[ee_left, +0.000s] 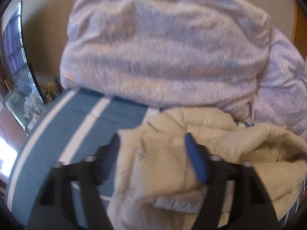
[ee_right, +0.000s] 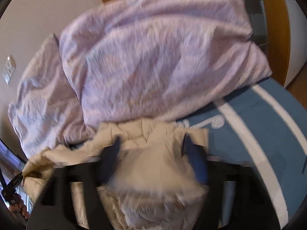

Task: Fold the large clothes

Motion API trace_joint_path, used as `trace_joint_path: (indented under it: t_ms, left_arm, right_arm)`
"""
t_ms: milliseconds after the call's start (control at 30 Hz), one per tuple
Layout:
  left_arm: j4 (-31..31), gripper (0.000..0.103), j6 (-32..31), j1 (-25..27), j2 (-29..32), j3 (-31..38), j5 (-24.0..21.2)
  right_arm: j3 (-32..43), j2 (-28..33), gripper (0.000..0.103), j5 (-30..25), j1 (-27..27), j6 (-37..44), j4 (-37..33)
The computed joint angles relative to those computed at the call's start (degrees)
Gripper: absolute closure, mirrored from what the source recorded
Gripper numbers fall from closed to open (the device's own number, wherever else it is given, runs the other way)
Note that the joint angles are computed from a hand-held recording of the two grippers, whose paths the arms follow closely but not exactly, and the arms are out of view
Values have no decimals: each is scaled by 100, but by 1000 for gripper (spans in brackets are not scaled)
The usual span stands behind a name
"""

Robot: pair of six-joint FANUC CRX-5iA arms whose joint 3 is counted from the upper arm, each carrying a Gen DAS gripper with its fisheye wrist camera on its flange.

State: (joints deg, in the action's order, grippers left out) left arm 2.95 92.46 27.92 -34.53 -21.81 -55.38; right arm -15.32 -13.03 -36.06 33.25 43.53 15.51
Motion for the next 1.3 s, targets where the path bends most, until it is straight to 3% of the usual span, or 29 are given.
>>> trace_joint_path:
  t_ms: [33,100,267,467,567,733,933,1300]
  left_arm:
    - [151,29,-187,109,-85,-34,-21]
    - [351,27,-439,276,-209,-57,-134]
    - [858,25,-1189,690,-711,-346,-355]
    - [1429,24,-1885,1106,-1157,-716,-786]
    - [1444,24,-1953,1048,-1248,-792,-849]
    - [704,24,-1207,164,-879,-585,-677]
    - [-361,24,-24,-713,-186,-102,-424]
    - [-1421,24,978,-1230,677,459,-263]
  right_arm:
    - [-192,-142,19,137,54,-272,377]
    - [-259,-271,19,132,83,-272,464]
    - [-417,-598,22,-93,179,152,194]
    - [-679,-974,33,-322,264,558,-62]
    - [-665,-993,37,-541,346,890,-192]
    - [-558,-735,40,-695,586,1015,-120]
    - [-434,-222,40,-479,729,457,490]
    - [-248,523,40,-325,514,-297,1149]
